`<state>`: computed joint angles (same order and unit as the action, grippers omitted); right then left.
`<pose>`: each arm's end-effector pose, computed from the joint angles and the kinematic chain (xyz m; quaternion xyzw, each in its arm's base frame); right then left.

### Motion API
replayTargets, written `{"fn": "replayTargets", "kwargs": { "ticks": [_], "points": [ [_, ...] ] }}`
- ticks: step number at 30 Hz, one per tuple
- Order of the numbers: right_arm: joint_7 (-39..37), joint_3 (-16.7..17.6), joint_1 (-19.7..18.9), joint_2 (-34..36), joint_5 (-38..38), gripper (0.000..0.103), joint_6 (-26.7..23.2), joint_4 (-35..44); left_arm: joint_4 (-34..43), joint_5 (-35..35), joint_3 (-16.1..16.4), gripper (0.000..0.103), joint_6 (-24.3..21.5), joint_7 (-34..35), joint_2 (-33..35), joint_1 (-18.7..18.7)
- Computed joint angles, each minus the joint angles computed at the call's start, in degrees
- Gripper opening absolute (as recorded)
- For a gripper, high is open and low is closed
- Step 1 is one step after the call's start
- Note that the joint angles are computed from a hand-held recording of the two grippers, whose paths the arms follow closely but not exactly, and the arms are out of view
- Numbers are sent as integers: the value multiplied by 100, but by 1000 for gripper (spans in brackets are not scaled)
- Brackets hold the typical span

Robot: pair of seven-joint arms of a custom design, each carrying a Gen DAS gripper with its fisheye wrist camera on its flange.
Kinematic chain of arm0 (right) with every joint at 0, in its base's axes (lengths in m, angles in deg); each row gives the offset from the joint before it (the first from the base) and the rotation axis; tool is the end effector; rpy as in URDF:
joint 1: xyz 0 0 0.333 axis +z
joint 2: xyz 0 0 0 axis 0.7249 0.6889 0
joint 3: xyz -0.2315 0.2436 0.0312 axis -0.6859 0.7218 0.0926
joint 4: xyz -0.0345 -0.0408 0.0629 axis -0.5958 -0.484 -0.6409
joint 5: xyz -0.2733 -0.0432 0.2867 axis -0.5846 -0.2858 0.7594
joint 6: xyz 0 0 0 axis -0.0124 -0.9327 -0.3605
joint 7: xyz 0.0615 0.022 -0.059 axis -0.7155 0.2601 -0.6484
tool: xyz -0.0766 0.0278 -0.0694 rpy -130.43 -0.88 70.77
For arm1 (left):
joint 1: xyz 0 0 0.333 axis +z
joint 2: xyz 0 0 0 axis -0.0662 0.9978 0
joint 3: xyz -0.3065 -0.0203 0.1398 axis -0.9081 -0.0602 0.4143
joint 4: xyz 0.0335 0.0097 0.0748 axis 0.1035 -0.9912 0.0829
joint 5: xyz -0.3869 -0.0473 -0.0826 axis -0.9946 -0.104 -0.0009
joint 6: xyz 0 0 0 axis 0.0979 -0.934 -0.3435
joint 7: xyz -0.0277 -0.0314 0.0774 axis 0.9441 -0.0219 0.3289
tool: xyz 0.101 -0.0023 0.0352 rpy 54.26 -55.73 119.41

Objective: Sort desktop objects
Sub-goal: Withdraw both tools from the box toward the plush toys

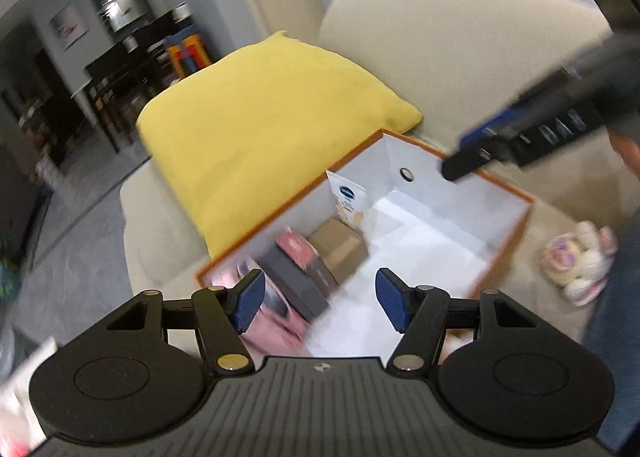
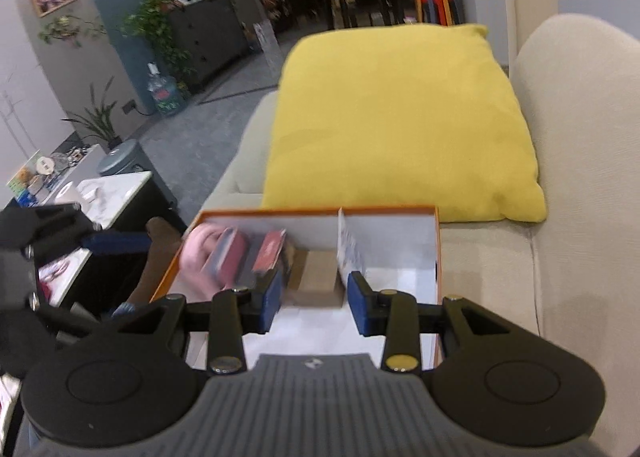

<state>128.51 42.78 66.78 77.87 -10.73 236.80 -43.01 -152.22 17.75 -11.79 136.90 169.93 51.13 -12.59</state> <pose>0.5330 0.2057 0.5957 -0.7459 0.5142 -0.1039 0.4104 0.5059 -0.1395 0.5861 -0.3914 0.8399 -0.2535 0.2778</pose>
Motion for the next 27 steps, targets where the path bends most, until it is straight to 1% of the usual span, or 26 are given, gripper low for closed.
{"fn": "replayTargets", "kwargs": {
  "ticks": [1, 3, 4, 5, 7, 9, 11, 12, 13, 15, 17, 19, 21, 24, 27],
  "points": [
    [-149, -13, 35, -205, 148, 40, 13, -234, -144, -77, -18, 73, 72, -122, -79, -10],
    [-325, -70, 126, -598, 345, 40, 24, -688, -537, -250, 8, 73, -21, -336, -537, -57],
    [-286, -72, 152, -779, 318, 41, 28, -910, -737, -343, 31, 73, -93, -449, -767, -100],
    [-242, -79, 168, -922, 244, 41, 30, -1091, -927, -426, 87, 73, -303, -552, -1109, -133],
    [-121, -74, 193, -1203, 28, 41, 68, -1485, -1248, -529, 50, 73, -486, -989, -1465, -130],
    [93, -55, 144, -1448, -334, 41, 41, -1829, -1604, -773, 128, 73, -539, -1231, -1741, -312],
    [240, -121, 94, -1599, -646, 42, -109, -2026, -1850, -868, 51, 73, -608, -1613, -1959, -365],
    [279, -168, 49, -1618, -815, 45, -211, -2053, -1936, -905, -31, 73, -608, -1912, -1988, -348],
    [370, -147, -18, -1662, -1025, 47, -292, -2101, -1994, -933, -112, 73, -572, -2217, -1962, -333],
    [547, -53, -230, -1725, -1609, 49, -436, -2184, -2093, -875, -379, 73, -526, -3025, -1904, -197],
    [584, -2, -415, -1713, -2212, 50, -647, -2172, -2158, -846, -479, 73, -488, -3668, -1819, -191],
    [609, 26, -519, -1636, -2660, 51, -910, -2088, -2196, -752, -586, 73, -478, -4282, -1726, -156],
    [565, -47, -532, -1542, -2827, 53, -1167, -1998, -2193, -664, -637, 73, -434, -4783, -1542, -167],
    [415, -104, -544, -1387, -3002, 56, -1585, -1810, -2116, -739, -444, 74, -631, -5216, -1377, -331],
    [330, 7, -600, -1176, -3398, 57, -1918, -1631, -2023, -915, -236, 75, -748, -5334, -1198, -480]
  ]
}}
